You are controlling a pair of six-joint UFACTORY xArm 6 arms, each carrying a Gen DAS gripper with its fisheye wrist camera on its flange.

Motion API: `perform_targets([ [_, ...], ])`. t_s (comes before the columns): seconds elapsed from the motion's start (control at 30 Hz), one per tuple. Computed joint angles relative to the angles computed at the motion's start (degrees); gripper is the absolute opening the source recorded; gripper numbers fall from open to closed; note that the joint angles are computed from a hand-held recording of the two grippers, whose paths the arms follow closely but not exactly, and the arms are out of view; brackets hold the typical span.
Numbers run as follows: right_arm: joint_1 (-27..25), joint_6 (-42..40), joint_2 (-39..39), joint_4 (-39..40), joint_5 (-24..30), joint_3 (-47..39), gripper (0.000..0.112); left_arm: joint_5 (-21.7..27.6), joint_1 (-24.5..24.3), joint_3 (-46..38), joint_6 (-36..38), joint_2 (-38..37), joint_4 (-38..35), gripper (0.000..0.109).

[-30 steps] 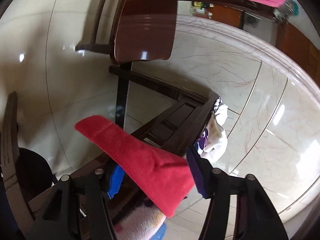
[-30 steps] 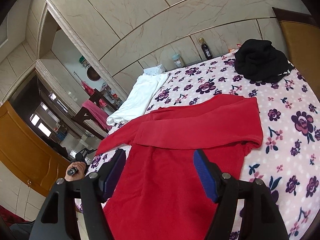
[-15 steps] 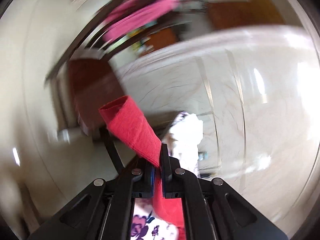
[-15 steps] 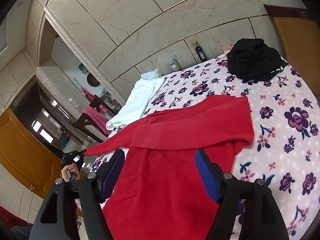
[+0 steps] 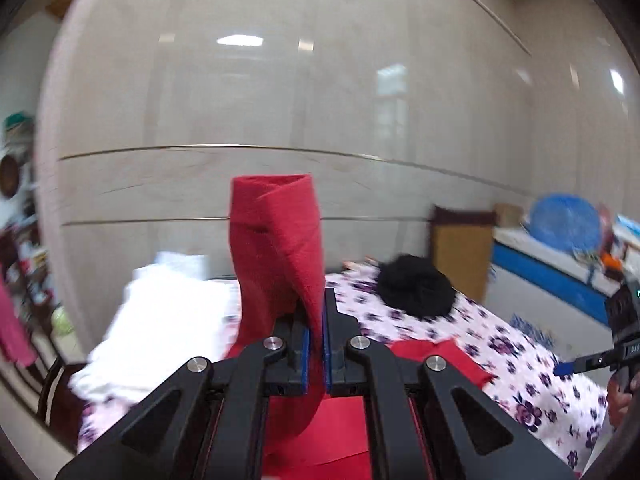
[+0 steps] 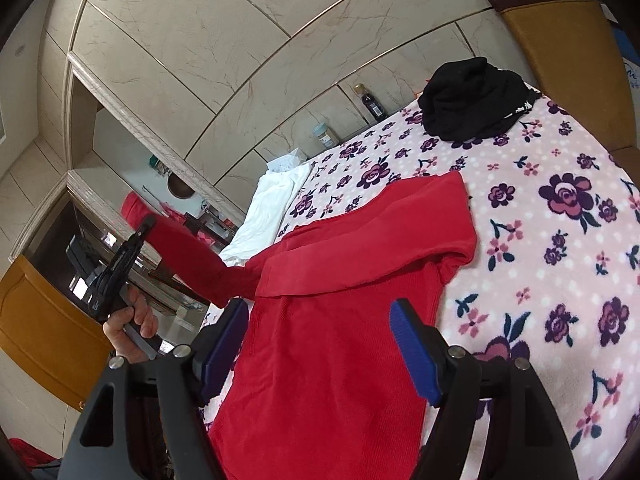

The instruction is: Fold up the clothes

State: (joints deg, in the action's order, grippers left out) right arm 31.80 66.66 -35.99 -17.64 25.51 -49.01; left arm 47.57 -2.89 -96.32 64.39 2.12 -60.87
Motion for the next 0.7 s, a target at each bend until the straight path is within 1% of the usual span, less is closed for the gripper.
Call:
perform_targets([
  [0.1, -0.1, 4.5, -3.7, -3.03, 1.49, 2.75, 0.075, -3.56, -9.44, 3.46, -1.58, -0.38, 6.09, 0.005],
  [0.17, -0.29, 7.25, -6.57, -4.78, 2.22, 4.8, 0.075, -4.32, -15.72, 4.93, -5.32, 1.14, 12.99, 0.008],
  [0.2, -0.38, 8.41, -7.99, -5.48, 2.64, 5.76, 0.075, -2.44, -18.12, 4.23, -9.29, 3.05, 18.98, 0.01],
  [0.23, -0.43, 9.43, -9.33, -6.1, 3.2, 6.56, 0.076, 1.19, -20.24, 2.56, -13.16, 5.77, 24.98, 0.01],
  [0.27, -0.35, 10.08, -10.39, -6.54, 4.12, 6.96, 0.076, 3.02, -21.76, 2.28, -15.4, 7.16, 28.91, 0.01],
  [0.3, -0.24, 10.65, -11.43, -6.93, 5.06, 7.3, 0.076, 2.59, -22.66, 4.09, -15.97, 6.91, 30.83, 0.01],
  [0.33, -0.03, 11.02, -12.35, -7.25, 5.99, 7.47, 0.076, 2.76, -22.85, 4.74, -16.16, 6.88, 31.1, 0.01],
  [0.4, 0.52, 11.54, -14.02, -8.25, 7.62, 7.65, 0.076, 4.16, -21.92, 4.04, -15.79, 7.13, 28.64, 0.01],
  [0.43, 0.79, 11.61, -14.69, -8.75, 8.44, 7.64, 0.076, 4.87, -21.45, 3.67, -15.65, 7.27, 27.44, 0.017],
  [0.47, 0.9, 11.39, -15.2, -8.91, 9.14, 7.63, 0.076, 6.53, -20.72, 2.58, -15.32, 7.61, 25.95, 0.033],
  [0.5, 0.77, 10.9, -15.54, -8.73, 9.64, 7.62, 0.076, 9.06, -19.74, 0.76, -14.91, 8.18, 24.23, 0.044],
  [0.53, 0.52, 10.32, -15.81, -8.36, 9.99, 7.63, 0.076, 11.14, -19.05, -0.66, -14.35, 8.48, 22.77, 0.069],
  [0.57, -0.1, 9.43, -15.81, -7.35, 9.82, 7.69, 0.076, 12.81, -18.62, -1.65, -13.6, 8.49, 21.52, 0.087],
  [0.6, -0.87, 8.44, -15.53, -6.03, 9.3, 7.7, 0.076, 13.14, -18.44, -1.88, -12.77, 8.22, 20.62, 0.09],
  [0.7, -3.17, 5.22, -12.87, -1.74, 6.88, 6.84, 0.076, 11.1, -18.23, -0.87, -10.63, 6.82, 18.32, 0.091],
])
